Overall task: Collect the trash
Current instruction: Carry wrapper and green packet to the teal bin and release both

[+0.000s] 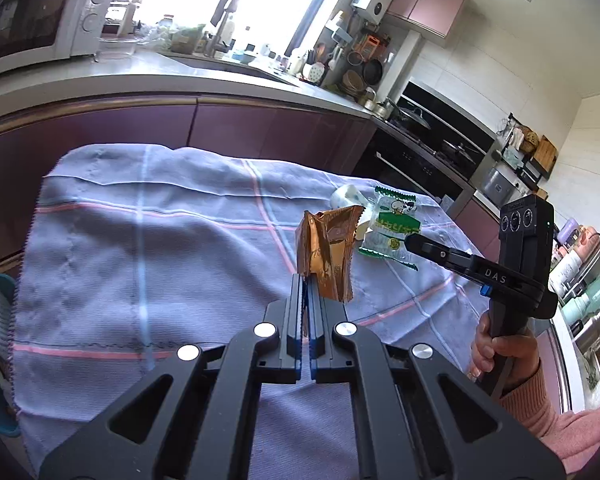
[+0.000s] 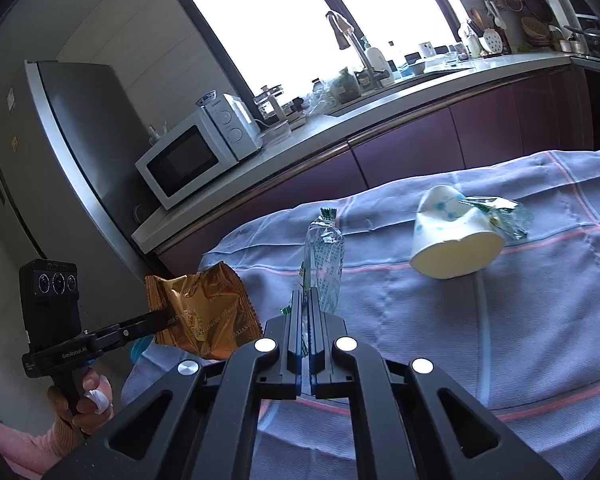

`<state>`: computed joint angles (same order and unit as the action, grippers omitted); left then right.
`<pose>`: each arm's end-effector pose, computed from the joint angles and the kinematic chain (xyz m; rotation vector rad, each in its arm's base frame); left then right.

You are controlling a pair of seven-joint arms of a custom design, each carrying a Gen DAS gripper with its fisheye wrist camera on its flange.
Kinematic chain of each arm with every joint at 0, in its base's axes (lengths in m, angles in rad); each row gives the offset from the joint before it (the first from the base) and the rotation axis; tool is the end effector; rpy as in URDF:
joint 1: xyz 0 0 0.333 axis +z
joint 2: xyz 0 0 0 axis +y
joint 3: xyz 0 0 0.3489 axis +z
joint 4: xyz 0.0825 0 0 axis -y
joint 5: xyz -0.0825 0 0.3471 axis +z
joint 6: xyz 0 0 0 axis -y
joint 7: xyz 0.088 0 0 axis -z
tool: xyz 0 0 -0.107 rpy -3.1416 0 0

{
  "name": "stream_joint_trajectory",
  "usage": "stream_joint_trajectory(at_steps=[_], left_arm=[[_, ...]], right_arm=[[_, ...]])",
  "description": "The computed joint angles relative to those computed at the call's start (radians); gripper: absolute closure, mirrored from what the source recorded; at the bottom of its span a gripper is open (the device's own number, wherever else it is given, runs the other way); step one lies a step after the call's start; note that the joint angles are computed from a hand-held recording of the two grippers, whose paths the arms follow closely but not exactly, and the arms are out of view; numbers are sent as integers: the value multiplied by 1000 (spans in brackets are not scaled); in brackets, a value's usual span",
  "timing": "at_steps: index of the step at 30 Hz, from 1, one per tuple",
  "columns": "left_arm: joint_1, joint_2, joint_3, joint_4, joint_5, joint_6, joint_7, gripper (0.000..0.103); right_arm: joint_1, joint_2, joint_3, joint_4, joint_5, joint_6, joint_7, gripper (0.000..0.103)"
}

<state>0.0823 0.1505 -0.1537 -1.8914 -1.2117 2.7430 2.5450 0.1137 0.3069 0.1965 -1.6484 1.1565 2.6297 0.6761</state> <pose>0.6063 -0.0006 0.5338 -1.7554 1.8315 -1.3520 0.6461 0.1641 0.5469 -1.6734 1.2195 -0.0798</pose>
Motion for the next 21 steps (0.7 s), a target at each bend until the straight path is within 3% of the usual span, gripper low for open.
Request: stream_joint_trajectory(at_steps=[8, 21], left_arm=[[41, -113, 65, -106, -77, 38, 49, 100], [73, -223, 156, -229, -73, 140, 12, 100]], right_arm=[[50, 48, 38, 90, -78, -62, 18, 101], [131, 208, 104, 334, -285, -190, 133, 101]])
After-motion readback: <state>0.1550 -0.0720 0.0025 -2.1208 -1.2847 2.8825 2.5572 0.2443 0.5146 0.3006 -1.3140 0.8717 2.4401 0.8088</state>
